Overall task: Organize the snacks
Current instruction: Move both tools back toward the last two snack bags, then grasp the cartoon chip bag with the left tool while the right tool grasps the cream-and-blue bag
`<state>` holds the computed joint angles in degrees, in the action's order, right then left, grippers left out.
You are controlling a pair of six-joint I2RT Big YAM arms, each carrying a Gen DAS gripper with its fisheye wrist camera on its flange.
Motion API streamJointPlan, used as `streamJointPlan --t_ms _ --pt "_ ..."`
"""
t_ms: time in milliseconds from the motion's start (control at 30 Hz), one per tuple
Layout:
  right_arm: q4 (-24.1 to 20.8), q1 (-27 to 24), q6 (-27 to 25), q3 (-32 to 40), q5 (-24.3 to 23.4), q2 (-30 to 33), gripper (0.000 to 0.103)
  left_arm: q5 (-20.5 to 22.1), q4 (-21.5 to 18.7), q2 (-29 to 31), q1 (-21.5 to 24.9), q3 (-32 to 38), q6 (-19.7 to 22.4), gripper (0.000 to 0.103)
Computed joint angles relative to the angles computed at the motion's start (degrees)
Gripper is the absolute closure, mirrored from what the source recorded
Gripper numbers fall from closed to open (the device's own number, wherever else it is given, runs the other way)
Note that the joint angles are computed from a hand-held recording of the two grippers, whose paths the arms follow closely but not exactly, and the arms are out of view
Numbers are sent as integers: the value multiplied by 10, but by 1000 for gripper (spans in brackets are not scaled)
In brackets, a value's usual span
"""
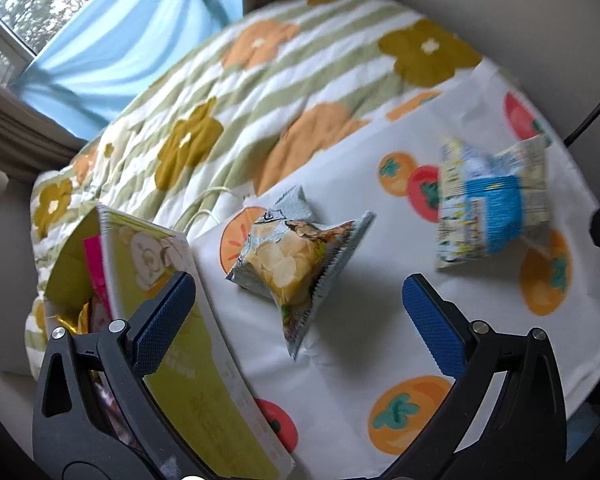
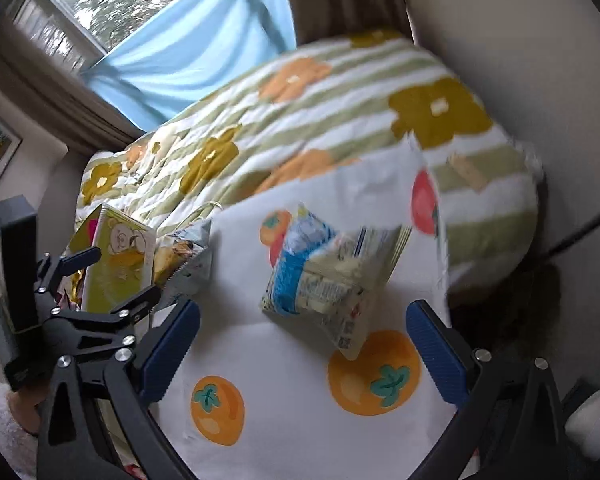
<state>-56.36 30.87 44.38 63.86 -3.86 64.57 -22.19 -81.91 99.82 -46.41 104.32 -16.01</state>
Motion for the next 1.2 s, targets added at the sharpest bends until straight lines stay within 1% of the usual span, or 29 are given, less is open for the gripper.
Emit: streamJointPlan --t_ms 67,133,200,333,400,467,567,633,667,833,967,1067,1200 --pt "18 -5 16 -14 -6 9 0 -5 -4 21 8 6 14 0" --pt "27 -8 29 -22 -9 19 0 -8 -5 33 15 8 31 0" --pt "41 -13 43 -28 -21 32 0 -5 -3 47 22 14 49 0" --pt "57 -18 60 -33 -21 54 0 15 2 68 34 21 76 0" --pt "65 -19 73 -35 -22 61 0 35 3 79 38 25 86 0" --pt "65 -16 73 -32 -13 67 0 45 2 88 41 26 92 0" --pt "57 -14 76 -27 2 75 0 61 0 97 44 26 90 1" --pt "57 -14 77 -26 6 77 0 64 10 94 47 19 93 11" --pt "59 -14 77 -26 6 80 0 63 14 93 49 16 98 27" --pt "77 -13 85 -28 2 89 0 77 23 90 53 12 109 30" --pt "79 -10 88 -26 4 95 0 83 30 84 52 5 113 33" --pt "83 -10 92 -27 4 98 0 102 30 79 53 7 107 33" --pt "91 -14 88 -27 0 102 0 112 34 71 51 5 99 33"
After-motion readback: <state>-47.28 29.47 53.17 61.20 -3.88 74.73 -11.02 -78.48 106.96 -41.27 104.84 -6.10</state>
